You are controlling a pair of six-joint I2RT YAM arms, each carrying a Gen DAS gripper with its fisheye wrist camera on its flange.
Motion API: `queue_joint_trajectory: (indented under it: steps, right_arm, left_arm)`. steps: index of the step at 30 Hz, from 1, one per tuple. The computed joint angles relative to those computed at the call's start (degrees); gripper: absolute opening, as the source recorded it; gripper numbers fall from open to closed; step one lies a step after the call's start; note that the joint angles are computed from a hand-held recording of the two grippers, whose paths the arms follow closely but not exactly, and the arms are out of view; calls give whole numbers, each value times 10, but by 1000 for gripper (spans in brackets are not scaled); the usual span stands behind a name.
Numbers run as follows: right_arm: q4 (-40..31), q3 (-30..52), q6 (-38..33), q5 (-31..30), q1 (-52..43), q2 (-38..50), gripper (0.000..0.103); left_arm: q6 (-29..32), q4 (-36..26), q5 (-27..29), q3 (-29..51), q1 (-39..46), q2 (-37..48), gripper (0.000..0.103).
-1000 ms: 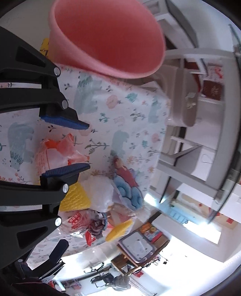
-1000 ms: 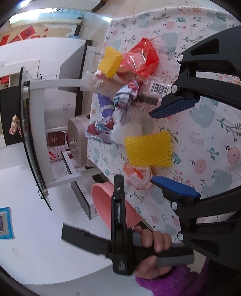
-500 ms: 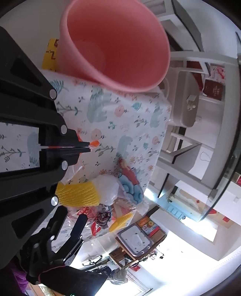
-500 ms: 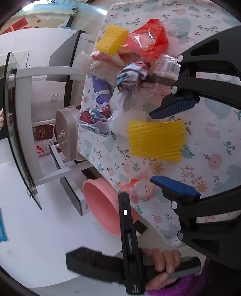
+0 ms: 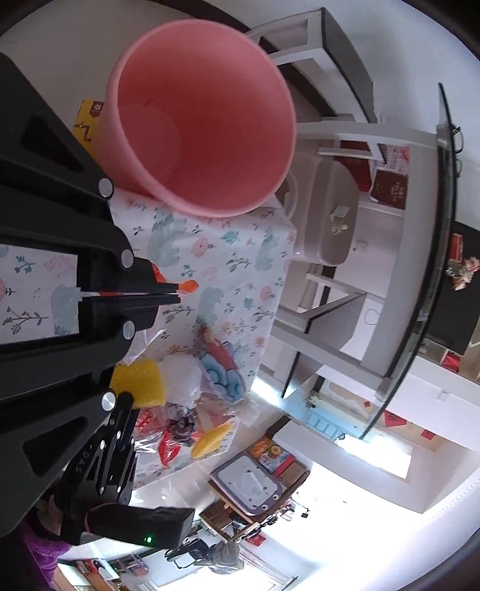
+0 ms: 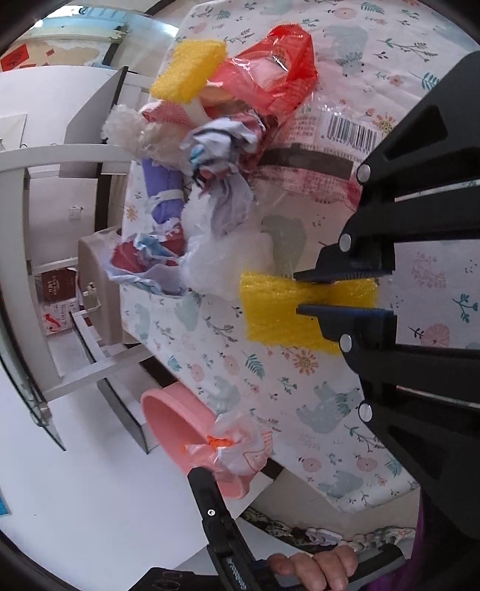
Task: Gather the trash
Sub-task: 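Carry both items over the pink bin and open both tools to drop them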
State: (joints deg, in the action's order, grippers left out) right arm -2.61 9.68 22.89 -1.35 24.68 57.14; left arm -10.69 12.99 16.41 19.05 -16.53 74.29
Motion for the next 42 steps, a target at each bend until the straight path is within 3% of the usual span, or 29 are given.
queue_joint_trajectory:
  steps: [6,12,20,28,31,34,39,42]
  right_arm:
    - [-4,35,-19,-24,-2,-36,11]
    - [65,151,-26,-64,27,107,11]
    - [107,311,-13,-46,111,300,11]
    - [103,396,-13,-10,149,429,11]
    - [96,414,-1,-25,144,458,11]
    - [86,420,8,-41,140,468,16]
    - [99,411,15,-52,134,463,35]
    - [102,403,17,-55,129,454,36]
  left_arm:
    - [8,-7,-50,-13,34,-74,0]
    - [21,-20,-115,-20,99,-129,0]
    - [40,8,-141,-26,165,-77,0]
    - [53,60,-162,-23,181,5,0]
    - [55,66,-163,-20,181,22,1]
    - [55,66,-170,-16,176,30,1]
    - [50,58,-173,-10,172,35,8]
    - [47,52,-171,-11,169,24,11]
